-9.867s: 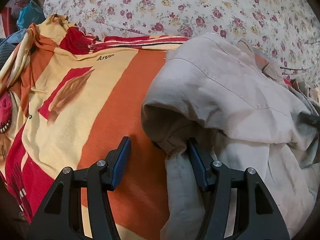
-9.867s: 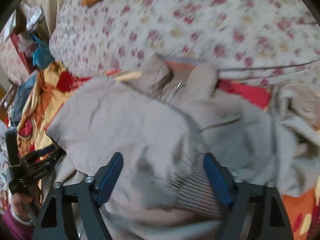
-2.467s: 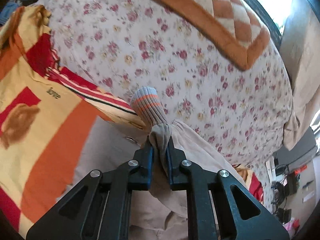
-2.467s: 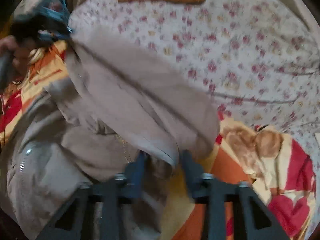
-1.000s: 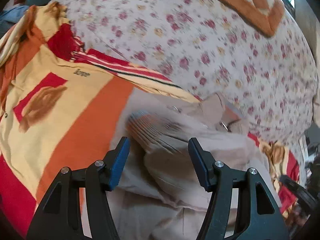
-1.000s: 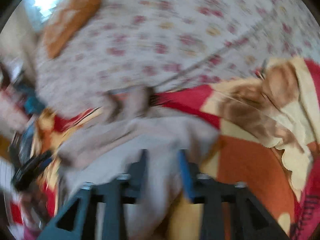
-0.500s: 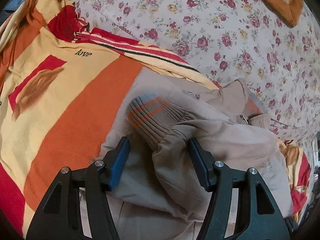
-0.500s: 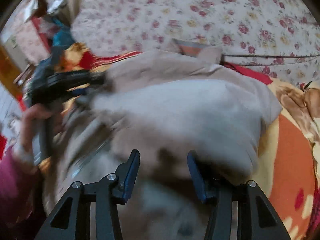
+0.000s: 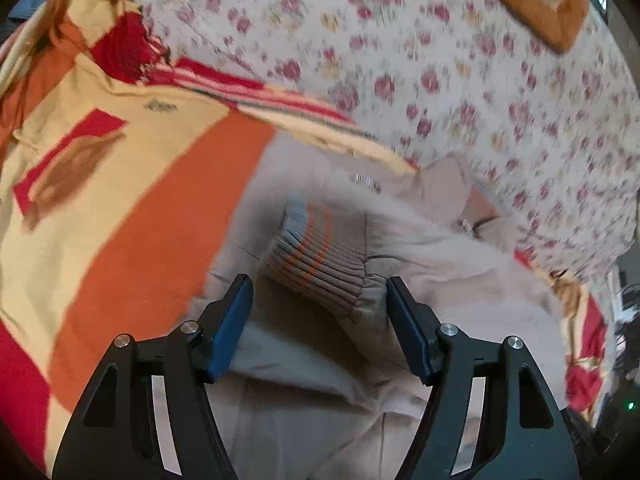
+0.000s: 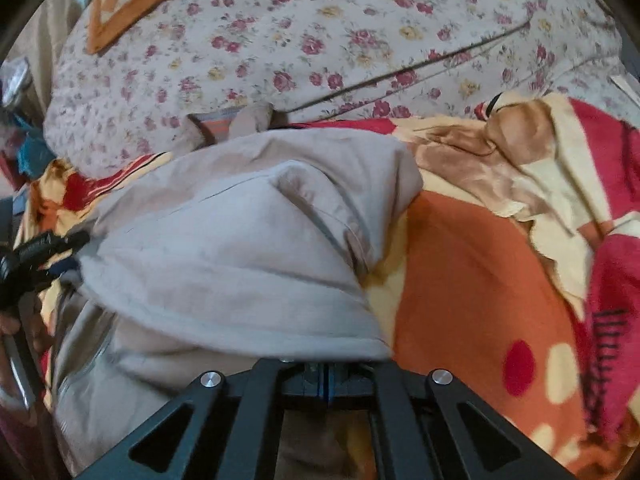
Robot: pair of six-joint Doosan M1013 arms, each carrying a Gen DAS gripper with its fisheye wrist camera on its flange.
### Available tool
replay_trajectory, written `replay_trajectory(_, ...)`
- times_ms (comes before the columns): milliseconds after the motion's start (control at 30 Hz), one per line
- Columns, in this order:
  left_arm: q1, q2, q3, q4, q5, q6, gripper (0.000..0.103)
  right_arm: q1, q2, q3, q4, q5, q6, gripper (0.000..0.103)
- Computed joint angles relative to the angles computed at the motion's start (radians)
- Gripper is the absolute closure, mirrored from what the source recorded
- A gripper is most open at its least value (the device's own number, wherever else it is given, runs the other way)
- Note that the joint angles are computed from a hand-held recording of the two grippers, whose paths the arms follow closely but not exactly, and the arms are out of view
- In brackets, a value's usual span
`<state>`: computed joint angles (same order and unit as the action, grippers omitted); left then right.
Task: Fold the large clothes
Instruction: 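Grasp the jacket side with the right gripper, fold it inward and release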
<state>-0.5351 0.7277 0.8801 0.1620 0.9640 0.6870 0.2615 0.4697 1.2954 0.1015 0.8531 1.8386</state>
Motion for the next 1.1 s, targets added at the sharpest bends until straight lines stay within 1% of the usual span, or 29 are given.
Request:
replay_trajectory(33,-0.001,-0.010,0.009,0.024,-0.010,-0.016,0.034,-0.006,-0.013,0.008,0.057,0.005,-0.050,0.100)
replay_trajectory(100,-0.002,-0.018,0.008,0.080,-0.005,-0.054,0.034,-0.011,-0.047,0.026,0.135,0.001,-0.144,0.100)
replay_trajectory(133,-0.001,-0.019,0.007,0.086,-0.009,-0.058,0.034,-0.011,-0.059,0.035,0.152,-0.008,-0.175,0.100)
replay_trajectory(200,0.001,-0.014,-0.004,0.077,-0.010,-0.056,0.034,-0.007,-0.080,0.041,0.190,-0.048,-0.235,0.099)
replay_trajectory(233,0.001,-0.009,-0.012,0.066,-0.006,-0.050,0.034,-0.004,-0.084,0.039,0.186,-0.075,-0.231,0.096)
replay_trajectory(267,0.001,-0.004,-0.018,0.055,-0.005,-0.040,0.034,-0.001,-0.083,0.033,0.168,-0.092,-0.214,0.081)
replay_trajectory(300,-0.001,0.005,-0.028,0.044,0.005,-0.026,0.034,0.005,-0.072,0.017,0.125,-0.105,-0.179,0.072)
replay_trajectory(333,-0.005,0.016,-0.042,0.041,0.027,-0.013,0.034,0.012,-0.059,0.003,0.069,-0.111,-0.135,0.053)
replay_trajectory(367,-0.010,0.030,-0.060,0.044,0.057,0.003,0.034,0.022,-0.034,-0.023,-0.009,-0.101,-0.083,0.050)
replay_trajectory(400,-0.014,0.040,-0.072,0.048,0.079,0.012,0.034,0.029,-0.009,-0.049,-0.049,-0.070,-0.074,0.051)
replay_trajectory(467,-0.022,0.072,-0.110,0.058,0.155,0.046,0.034,0.040,0.036,-0.095,-0.127,0.006,-0.063,0.051)
replay_trajectory(500,-0.026,0.086,-0.124,0.063,0.186,0.068,0.034,0.048,0.062,-0.113,-0.195,0.064,-0.031,0.052)
replay_trajectory(533,-0.030,0.089,-0.122,0.079,0.188,0.080,0.034,0.048,0.078,-0.117,-0.218,0.104,-0.023,0.053)
replay_trajectory(567,-0.037,0.086,-0.112,0.108,0.176,0.089,0.034,0.042,0.087,-0.112,-0.208,0.125,-0.035,0.053)
replay_trajectory(600,-0.040,0.083,-0.108,0.117,0.174,0.095,0.034,0.030,0.086,-0.095,-0.165,0.124,-0.048,0.053)
replay_trajectory(633,-0.039,0.080,-0.106,0.108,0.176,0.102,0.034,0.017,0.068,-0.064,-0.119,0.087,-0.047,0.053)
replay_trajectory(667,-0.036,0.072,-0.097,0.091,0.169,0.104,0.034,0.011,0.057,-0.049,-0.100,0.074,-0.043,0.053)
replay_trajectory(767,-0.024,0.021,-0.030,0.031,0.100,0.100,0.034,-0.011,-0.001,0.010,-0.043,0.025,-0.035,0.053)
replay_trajectory(833,-0.024,-0.019,0.020,0.034,0.067,0.109,0.034,-0.026,-0.049,0.054,0.035,-0.010,-0.089,0.052)
replay_trajectory(867,-0.024,-0.049,0.062,0.036,0.040,0.116,0.034,-0.033,-0.071,0.076,0.073,-0.019,-0.123,0.051)
replay_trajectory(900,-0.025,-0.065,0.086,0.035,0.026,0.122,0.034,-0.042,-0.097,0.100,0.115,-0.018,-0.165,0.049)
replay_trajectory(967,-0.026,-0.110,0.148,0.020,0.007,0.148,0.034,-0.043,-0.125,0.125,0.150,-0.007,-0.201,0.033)
replay_trajectory(1000,-0.026,-0.126,0.172,0.011,0.000,0.161,0.034,-0.048,-0.144,0.144,0.181,0.002,-0.233,0.031)
replay_trajectory(1100,-0.035,-0.175,0.247,0.008,-0.013,0.176,0.034,-0.045,-0.176,0.182,0.248,0.039,-0.298,0.031)
